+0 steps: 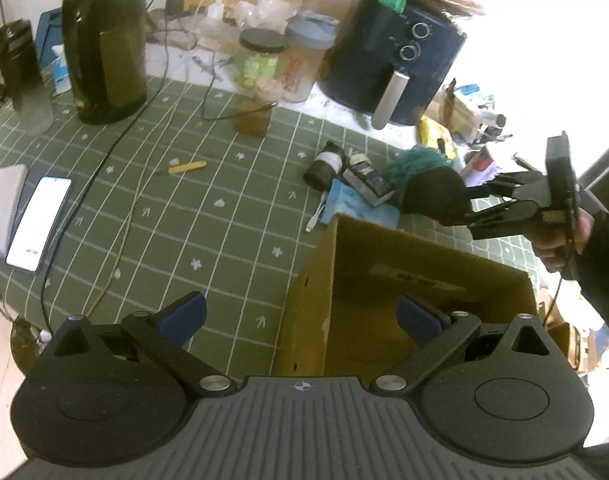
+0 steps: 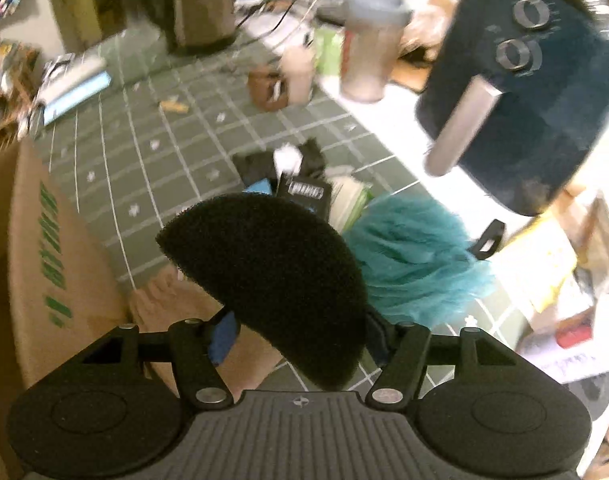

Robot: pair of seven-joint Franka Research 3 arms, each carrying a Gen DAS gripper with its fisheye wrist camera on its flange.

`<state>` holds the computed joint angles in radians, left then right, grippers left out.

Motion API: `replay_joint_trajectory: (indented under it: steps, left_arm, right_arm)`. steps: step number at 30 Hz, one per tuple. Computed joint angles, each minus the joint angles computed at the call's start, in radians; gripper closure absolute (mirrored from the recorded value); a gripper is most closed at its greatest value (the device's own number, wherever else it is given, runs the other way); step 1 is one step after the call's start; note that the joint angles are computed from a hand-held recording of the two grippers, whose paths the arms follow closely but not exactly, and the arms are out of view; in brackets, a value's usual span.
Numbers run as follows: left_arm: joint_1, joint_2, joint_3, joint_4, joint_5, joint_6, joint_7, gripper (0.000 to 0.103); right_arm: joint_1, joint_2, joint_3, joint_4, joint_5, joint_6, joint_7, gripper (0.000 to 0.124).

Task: Organize soft objects
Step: 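Lift the sponge with the right gripper while the left gripper grasps the black tissue pack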

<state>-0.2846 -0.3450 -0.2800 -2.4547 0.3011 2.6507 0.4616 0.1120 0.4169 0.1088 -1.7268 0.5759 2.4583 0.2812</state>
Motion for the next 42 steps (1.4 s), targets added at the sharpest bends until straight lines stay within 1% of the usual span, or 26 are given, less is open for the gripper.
replay_joint_trajectory:
  steps: [5,8,10,16,19,24,27,29,32,34,36,37,40,42]
  left_arm:
    - [0.005,0.016,0.008,0.016,0.019,0.003,0.045,0.0]
    - [0.004,0.022,0.022,0.013,0.012,0.03,0.084,0.0]
    - [-0.001,0.027,0.036,0.009,-0.004,0.056,0.123,0.0]
    - [0.016,0.073,0.043,0.041,-0.006,0.072,0.208,0.0]
    - [0.026,0.09,0.048,0.043,-0.001,0.112,0.241,0.0]
    - [0.029,0.139,0.073,0.059,-0.031,0.193,0.339,0.0]
    - [0.017,0.184,0.094,0.086,-0.075,0.235,0.452,0.0]
    - [0.004,0.221,0.109,0.109,-0.132,0.27,0.552,0.0]
    - [-0.025,0.275,0.13,0.139,-0.288,0.337,0.745,0.0]
    - [-0.017,0.312,0.118,0.171,-0.344,0.352,0.828,0.0]
    - [-0.005,0.36,0.098,0.215,-0.438,0.356,0.961,0.0]
    - [0.008,0.382,0.083,0.234,-0.455,0.361,1.003,0.0]
    - [0.054,0.455,0.037,0.292,-0.455,0.368,1.095,0.0]
    - [0.08,0.51,0.016,0.342,-0.423,0.353,1.12,0.0]
  right_arm:
    - [-0.02,-0.091,0.006,-0.086,0.101,0.063,0.018,0.057]
    - [-0.02,-0.15,-0.003,-0.142,0.15,0.094,0.035,0.057]
    - [-0.017,-0.19,-0.014,-0.178,0.169,0.107,0.049,0.057]
    - [0.006,-0.324,-0.05,-0.322,0.208,0.17,0.135,0.057]
    - [0.021,-0.379,-0.067,-0.389,0.214,0.2,0.192,0.057]
    - [0.044,-0.482,-0.09,-0.514,0.228,0.262,0.292,0.057]
    - [0.058,-0.537,-0.104,-0.576,0.226,0.29,0.346,0.057]
    - [0.065,-0.566,-0.113,-0.609,0.223,0.304,0.383,0.057]
    - [0.074,-0.598,-0.125,-0.646,0.215,0.319,0.44,0.057]
    - [0.079,-0.614,-0.132,-0.665,0.207,0.329,0.466,0.057]
    - [0.081,-0.624,-0.138,-0.677,0.199,0.334,0.501,0.057]
    - [0.083,-0.627,-0.141,-0.68,0.198,0.333,0.513,0.057]
    - [0.087,-0.637,-0.148,-0.692,0.195,0.334,0.544,0.057]
    - [0.088,-0.637,-0.15,-0.693,0.186,0.33,0.565,0.057]
